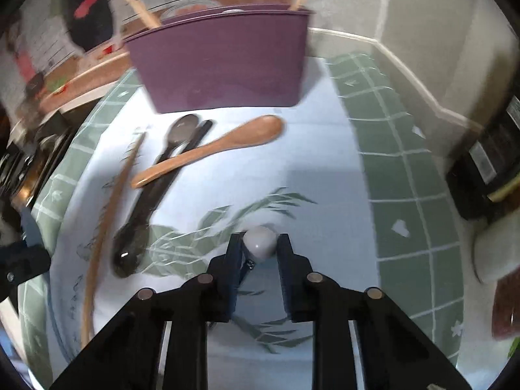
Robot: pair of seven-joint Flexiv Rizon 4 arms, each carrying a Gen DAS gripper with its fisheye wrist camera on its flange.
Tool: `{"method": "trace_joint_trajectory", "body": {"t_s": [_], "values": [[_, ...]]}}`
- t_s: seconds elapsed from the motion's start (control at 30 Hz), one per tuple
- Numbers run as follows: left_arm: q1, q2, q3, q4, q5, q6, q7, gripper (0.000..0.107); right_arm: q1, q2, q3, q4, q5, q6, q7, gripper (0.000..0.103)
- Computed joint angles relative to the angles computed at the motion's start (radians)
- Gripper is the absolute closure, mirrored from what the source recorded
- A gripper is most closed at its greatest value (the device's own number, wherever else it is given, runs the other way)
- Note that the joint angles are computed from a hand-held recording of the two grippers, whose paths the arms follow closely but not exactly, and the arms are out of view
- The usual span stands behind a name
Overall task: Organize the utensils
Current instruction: 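Lift the blue spoon and white-knob spoon and carry both over the purple holder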
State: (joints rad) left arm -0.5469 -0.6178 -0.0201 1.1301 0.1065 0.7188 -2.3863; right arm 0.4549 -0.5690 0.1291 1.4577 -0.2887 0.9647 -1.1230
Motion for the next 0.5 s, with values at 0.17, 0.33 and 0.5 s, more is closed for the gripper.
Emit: {"method": "trace_joint_trajectory", "body": {"t_s": [0.17, 0.33, 0.5], "values": [[-0.011, 0.022, 0.015, 0.023, 0.029, 0.050, -0.029, 0.072, 0.016, 0.063, -0.022, 0.084, -0.074, 0.124, -0.022, 0.083], [-0.033, 0.032, 0.029, 0.001, 0.081, 0.072, -0.041, 0.073, -0.014, 0.121, 0.010, 0.121, -0.046, 0.182, -0.058, 0.083], [-0.042, 0.022, 0.027, -0.049, 0.104, 0.069, -0.022, 0.073, -0.023, 0.158, 0.016, 0.138, -0.031, 0.222, -0.060, 0.083]]}}
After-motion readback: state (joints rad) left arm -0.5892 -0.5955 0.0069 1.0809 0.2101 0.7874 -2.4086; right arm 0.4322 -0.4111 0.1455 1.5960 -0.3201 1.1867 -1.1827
